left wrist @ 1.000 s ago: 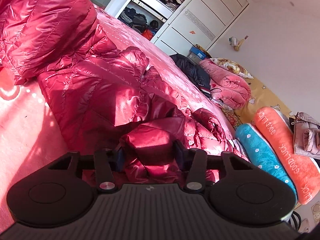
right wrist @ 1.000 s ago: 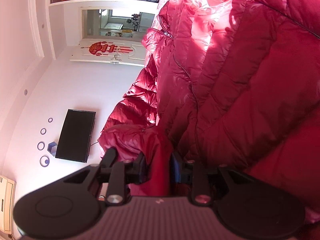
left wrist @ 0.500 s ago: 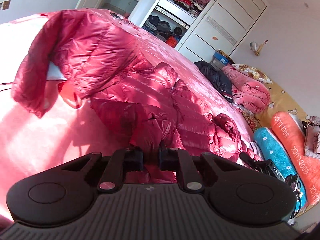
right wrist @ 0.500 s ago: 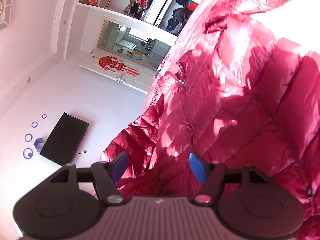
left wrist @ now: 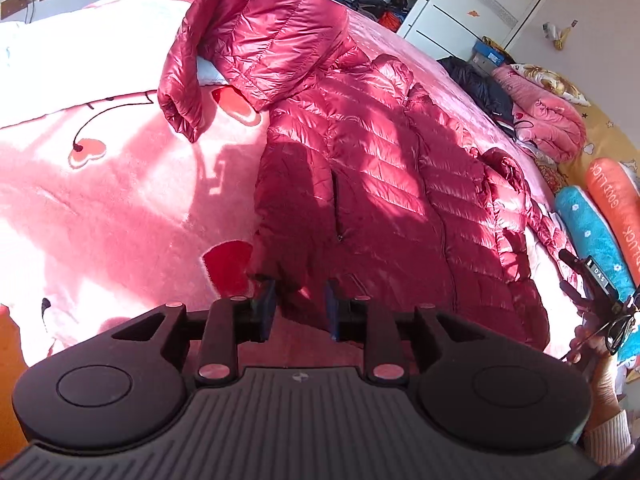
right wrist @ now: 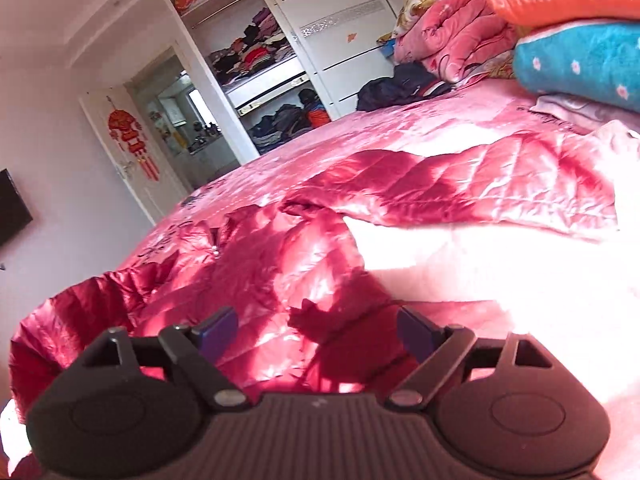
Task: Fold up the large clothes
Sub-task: 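Spread the jacket flat on the bed with both grippers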
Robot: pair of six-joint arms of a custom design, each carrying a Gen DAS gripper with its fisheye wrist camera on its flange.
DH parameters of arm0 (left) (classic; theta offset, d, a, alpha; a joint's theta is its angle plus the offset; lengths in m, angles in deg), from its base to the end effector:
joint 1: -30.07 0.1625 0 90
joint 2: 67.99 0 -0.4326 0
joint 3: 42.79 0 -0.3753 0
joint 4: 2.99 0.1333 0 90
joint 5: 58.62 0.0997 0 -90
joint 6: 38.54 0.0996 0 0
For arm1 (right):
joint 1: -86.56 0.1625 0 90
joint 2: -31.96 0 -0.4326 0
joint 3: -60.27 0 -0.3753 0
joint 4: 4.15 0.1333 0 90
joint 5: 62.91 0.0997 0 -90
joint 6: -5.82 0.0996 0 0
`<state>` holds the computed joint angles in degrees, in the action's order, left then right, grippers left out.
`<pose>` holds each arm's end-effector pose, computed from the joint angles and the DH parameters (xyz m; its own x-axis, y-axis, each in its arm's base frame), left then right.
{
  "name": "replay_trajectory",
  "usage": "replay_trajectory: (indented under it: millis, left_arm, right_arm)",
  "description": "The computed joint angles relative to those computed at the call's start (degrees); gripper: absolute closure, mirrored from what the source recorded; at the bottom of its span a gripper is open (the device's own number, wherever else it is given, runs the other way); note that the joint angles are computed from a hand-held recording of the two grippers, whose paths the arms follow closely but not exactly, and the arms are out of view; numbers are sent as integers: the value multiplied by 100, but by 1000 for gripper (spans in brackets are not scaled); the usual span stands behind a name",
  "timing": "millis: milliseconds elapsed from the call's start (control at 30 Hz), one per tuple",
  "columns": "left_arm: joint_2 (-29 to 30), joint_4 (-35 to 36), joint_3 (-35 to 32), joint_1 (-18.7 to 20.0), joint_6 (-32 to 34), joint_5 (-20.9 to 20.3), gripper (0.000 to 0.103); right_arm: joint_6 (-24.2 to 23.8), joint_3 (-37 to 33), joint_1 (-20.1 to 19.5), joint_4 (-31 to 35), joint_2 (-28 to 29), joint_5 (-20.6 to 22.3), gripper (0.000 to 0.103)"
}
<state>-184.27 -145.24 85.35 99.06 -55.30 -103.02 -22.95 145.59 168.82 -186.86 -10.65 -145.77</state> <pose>0.0844 -0.3504 0.4848 -0.8631 -0.3787 -0.3342 0.0253 0.6285 -0.7774 0.0455 -0.7469 0.2137 -0.9147 -0.2721 0.2987 -0.4035 0.5772 -0.7099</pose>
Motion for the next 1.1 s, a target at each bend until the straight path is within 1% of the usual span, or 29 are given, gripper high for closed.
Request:
replay_trajectory:
  millis: [33,67,100,167,200,233,267,300,367,500,600,667,700,733,767,800,833,867,900,933,967,1000,1033,1067,1100]
  left_arm:
    - [-62,49,7,-45,28,40,62]
    - [-122,42,23,-73,102,84,52]
    - [-170,-46,70,-112,202,167,45]
    - [7,-543,79,-22,524,305,42]
    - [146,-760,32,94,630,267,39]
    - [311,-925,-52,263,709,135,36]
    - [457,-954,-154,432,722,-45,30]
    - [613,-1050,-216,556,764,-108,29]
    - [1016,-1284,-343,783,871,-20,30]
    - [1676,-1698,-616,1256,1078,-346,32]
    - [1951,-1865,-698,1390,1208,-440,33]
    - [2060,-1830,-755,1473,1247,-582,33]
    - [2141,-1810,-792,1518,1254,-592,34]
    - [2148,-1726,-782,1502,1200,-544,34]
    - [2189,-1742,-785,1512,1209,-523,38]
    - [2216,-1787,-752,1493,1215,-471,41]
    - [2232,-1797,-750,1491,1204,-462,45]
    - [2216,-1756,-747,1481,1137,-491,57]
    - [2181,-1684,-752,1486,1047,-589,70]
    - [2168,-1647,-756,1487,981,-645,74]
    - [2139,-1594,-734,1425,923,-600,82]
    - [2128,-1575,-718,1384,928,-557,87]
    - [2093,-1549,-681,1312,912,-499,89]
    - [2071,-1545,-660,1283,916,-494,93]
    - [1987,-1490,-619,1209,888,-474,95]
  right_arm:
    - [9,-12,-33,16,-21,-16,11]
    - [29,-42,-69,93,-46,-37,8]
    - [38,-66,-95,164,-60,-46,8]
    - [37,-103,-160,446,-128,-68,7]
    - [38,-135,-175,598,-141,-90,7]
    - [30,-160,-189,736,-155,-115,7]
    - [5,-158,-201,895,-191,-148,7]
    - [-29,-171,-198,1040,-203,-185,7]
    - [-156,-195,-196,1251,-209,-205,7]
    - [-462,-223,-123,1483,-161,-572,7]
    - [-437,-366,-112,1931,-108,-768,7]
    - [-399,-456,-89,2165,-58,-974,8]
    - [-358,-514,-70,2308,-25,-1129,10]
    - [-339,-538,-59,2363,-5,-1208,16]
    - [-353,-534,-55,2367,5,-1247,23]
    - [-387,-516,-49,2393,-4,-1241,28]
    - [-415,-504,-49,2448,-19,-1200,39]
    - [-417,-490,-47,2479,-28,-1180,52]
    - [-392,-475,-43,2526,-42,-1162,58]
    - [-361,-449,-37,2542,-56,-1152,65]
    - [-328,-414,-38,2554,-81,-1110,73]
    - [-286,-384,-38,2573,-108,-1047,78]
    - [-251,-342,-35,2562,-137,-1011,85]
    - [-220,-272,-20,2507,-177,-1001,89]
    - [-196,-213,-9,2475,-217,-981,91]
